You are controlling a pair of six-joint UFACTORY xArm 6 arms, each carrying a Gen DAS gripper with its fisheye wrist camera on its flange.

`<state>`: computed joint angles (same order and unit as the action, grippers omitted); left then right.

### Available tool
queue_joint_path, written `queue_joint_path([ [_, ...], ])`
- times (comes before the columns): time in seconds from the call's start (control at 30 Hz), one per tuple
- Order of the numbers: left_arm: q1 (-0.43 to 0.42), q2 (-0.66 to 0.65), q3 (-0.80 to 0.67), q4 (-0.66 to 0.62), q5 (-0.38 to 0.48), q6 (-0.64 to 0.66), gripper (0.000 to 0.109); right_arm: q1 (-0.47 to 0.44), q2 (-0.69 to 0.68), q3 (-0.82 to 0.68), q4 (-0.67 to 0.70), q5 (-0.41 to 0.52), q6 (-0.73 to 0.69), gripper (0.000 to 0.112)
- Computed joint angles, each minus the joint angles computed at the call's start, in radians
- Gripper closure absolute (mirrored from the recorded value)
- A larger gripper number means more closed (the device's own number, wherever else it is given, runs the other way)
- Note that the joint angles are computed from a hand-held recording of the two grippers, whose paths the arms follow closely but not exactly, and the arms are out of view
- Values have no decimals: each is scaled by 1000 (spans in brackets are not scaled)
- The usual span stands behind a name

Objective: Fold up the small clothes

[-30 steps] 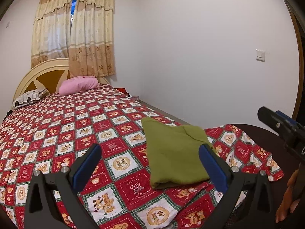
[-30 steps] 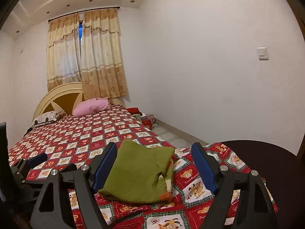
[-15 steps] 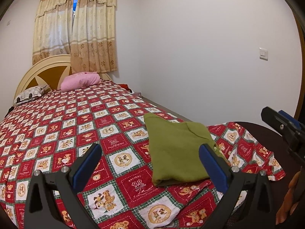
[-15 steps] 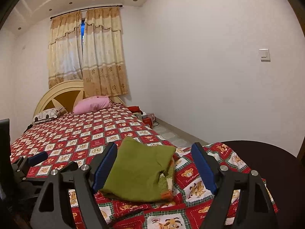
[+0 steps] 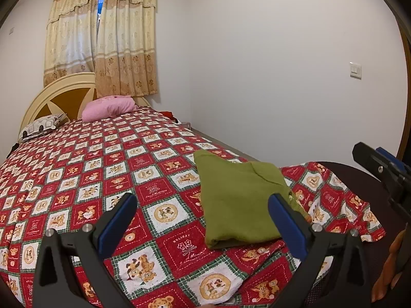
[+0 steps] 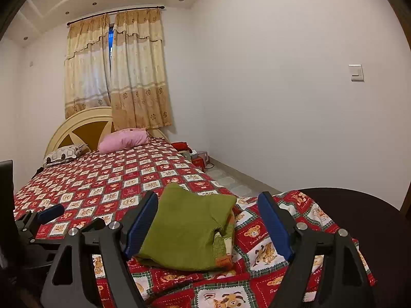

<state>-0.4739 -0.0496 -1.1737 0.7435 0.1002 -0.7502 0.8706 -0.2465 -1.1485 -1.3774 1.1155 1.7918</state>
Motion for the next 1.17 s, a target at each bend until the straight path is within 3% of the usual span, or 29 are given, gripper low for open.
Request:
queue_joint_path([
  [0.6, 7, -6, 4, 71, 21, -53, 6, 2, 1, 4, 2, 7, 5, 32],
  [0.93, 0, 5, -1, -14, 40, 6, 6, -5, 5, 3, 14, -4, -1, 32],
  [1.07, 1, 7, -14, 95, 54, -75, 6, -7, 4, 4, 16, -6, 2, 32],
  [1.17, -3, 14, -15, 29, 55, -16, 6, -13, 1, 9, 23, -9, 3, 32],
])
